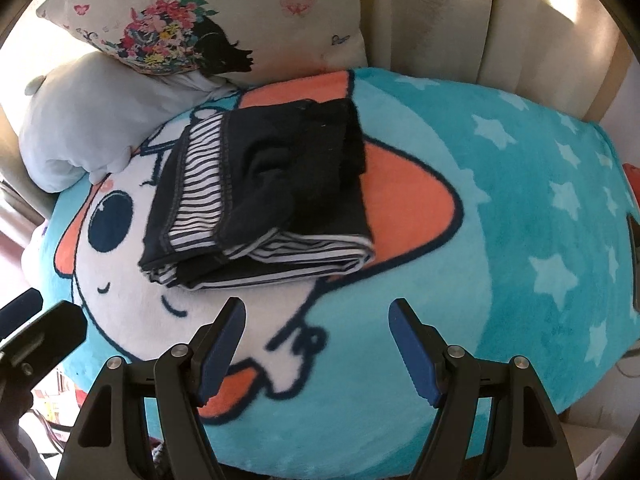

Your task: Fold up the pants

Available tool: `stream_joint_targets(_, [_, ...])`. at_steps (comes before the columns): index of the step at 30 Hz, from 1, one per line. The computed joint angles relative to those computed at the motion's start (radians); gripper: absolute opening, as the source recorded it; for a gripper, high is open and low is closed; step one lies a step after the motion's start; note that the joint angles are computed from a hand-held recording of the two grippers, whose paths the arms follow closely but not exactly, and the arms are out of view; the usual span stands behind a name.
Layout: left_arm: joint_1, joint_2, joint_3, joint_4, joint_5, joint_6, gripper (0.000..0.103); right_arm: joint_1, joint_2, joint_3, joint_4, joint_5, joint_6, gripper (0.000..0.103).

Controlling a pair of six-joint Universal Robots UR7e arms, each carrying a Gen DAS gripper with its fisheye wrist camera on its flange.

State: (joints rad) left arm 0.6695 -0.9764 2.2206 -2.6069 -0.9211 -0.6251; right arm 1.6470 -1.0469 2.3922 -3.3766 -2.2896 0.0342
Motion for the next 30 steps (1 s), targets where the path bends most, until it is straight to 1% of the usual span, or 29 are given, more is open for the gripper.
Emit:
stream_joint_targets(6, [-0.01, 0.067, -0.027, -0.002, -0.037, -0.04, 0.103, -0.055, -0.047, 0.027, 0.013, 0.02, -0.051, 0.078])
stream_joint_targets(10, [-0.013, 0.106, -0.042, -0.002, -0.073, -0.053, 0.103, -0.087, -0.076, 0.056, -0.015, 0.011, -0.086, 0.078])
stream_joint_targets(16, [-0.027, 0.134, -0.055, 0.001, -0.082, -0.074, 0.103, -0.124, -0.112, 0.079, -0.022, 0.02, -0.105, 0.078])
stream_joint_targets(23, [-0.026, 0.151, -0.068, -0.026, -0.1, -0.08, 0.103, -0.132, -0.129, 0.086, -0.05, 0.02, -0.155, 0.079])
stream_joint_targets(30, [-0.015, 0.156, -0.075, -0.035, -0.108, -0.095, 0.103, -0.127, -0.118, 0.078, -0.087, 0.003, -0.205, 0.079])
